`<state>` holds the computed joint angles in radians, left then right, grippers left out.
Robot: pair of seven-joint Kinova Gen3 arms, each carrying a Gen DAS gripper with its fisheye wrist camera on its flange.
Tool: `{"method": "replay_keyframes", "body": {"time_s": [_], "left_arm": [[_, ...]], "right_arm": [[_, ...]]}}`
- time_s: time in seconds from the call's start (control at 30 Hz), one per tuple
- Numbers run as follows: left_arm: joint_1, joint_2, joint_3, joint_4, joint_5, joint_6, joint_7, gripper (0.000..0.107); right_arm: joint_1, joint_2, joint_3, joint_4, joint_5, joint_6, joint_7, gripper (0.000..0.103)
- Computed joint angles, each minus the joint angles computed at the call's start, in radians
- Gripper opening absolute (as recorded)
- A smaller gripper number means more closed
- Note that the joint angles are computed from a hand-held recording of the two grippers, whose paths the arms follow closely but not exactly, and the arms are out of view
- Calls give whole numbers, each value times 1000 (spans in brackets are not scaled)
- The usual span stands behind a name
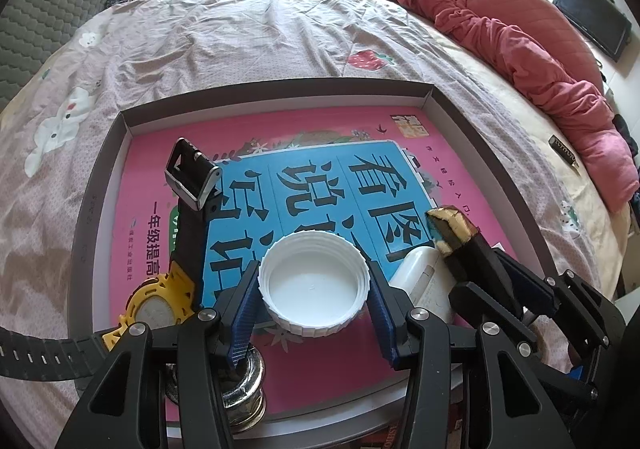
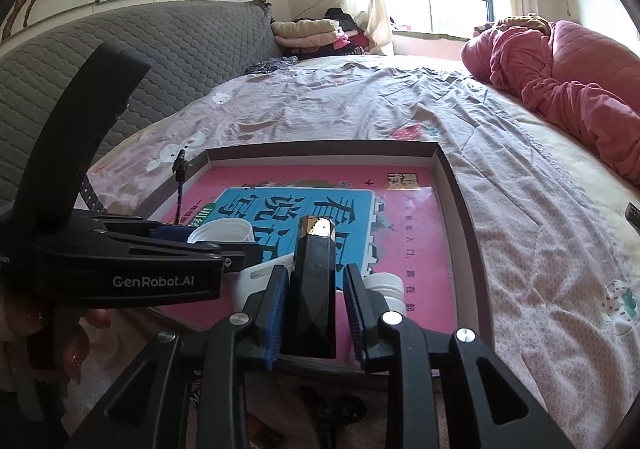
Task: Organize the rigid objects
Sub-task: 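Lower the white cap with the left gripper while the right lowers the black item, then open the left gripper to release the white cap while the right releases the black item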
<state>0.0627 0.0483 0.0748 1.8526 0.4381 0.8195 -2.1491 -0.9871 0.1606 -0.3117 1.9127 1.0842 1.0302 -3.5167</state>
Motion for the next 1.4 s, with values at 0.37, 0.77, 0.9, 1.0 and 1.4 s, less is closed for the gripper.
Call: {"method": "replay_keyframes", "body": {"time_s": [0.37,0.77,0.9,1.0,1.4], "left_arm": [[0,6,1,-5,3,5,-7,52],[7,5,5,-2,-1,-1,4,52],[9,4,6,-3,-6,0,14,52],[7,2,3,0,-1,-1,14,53],[-7,-6,-6,9,24,13,-18,59]], "right_arm": [[-9,-2,-4,-1,2,37,-19,44],[-10,-25,-21,28,19,81,-108,44],[-5,-29,-25,32,16,86,-120,44],[-2,-30,-27,34,15,86,-122,44],[0,-23,-24,28,4,89,-116,45]]}}
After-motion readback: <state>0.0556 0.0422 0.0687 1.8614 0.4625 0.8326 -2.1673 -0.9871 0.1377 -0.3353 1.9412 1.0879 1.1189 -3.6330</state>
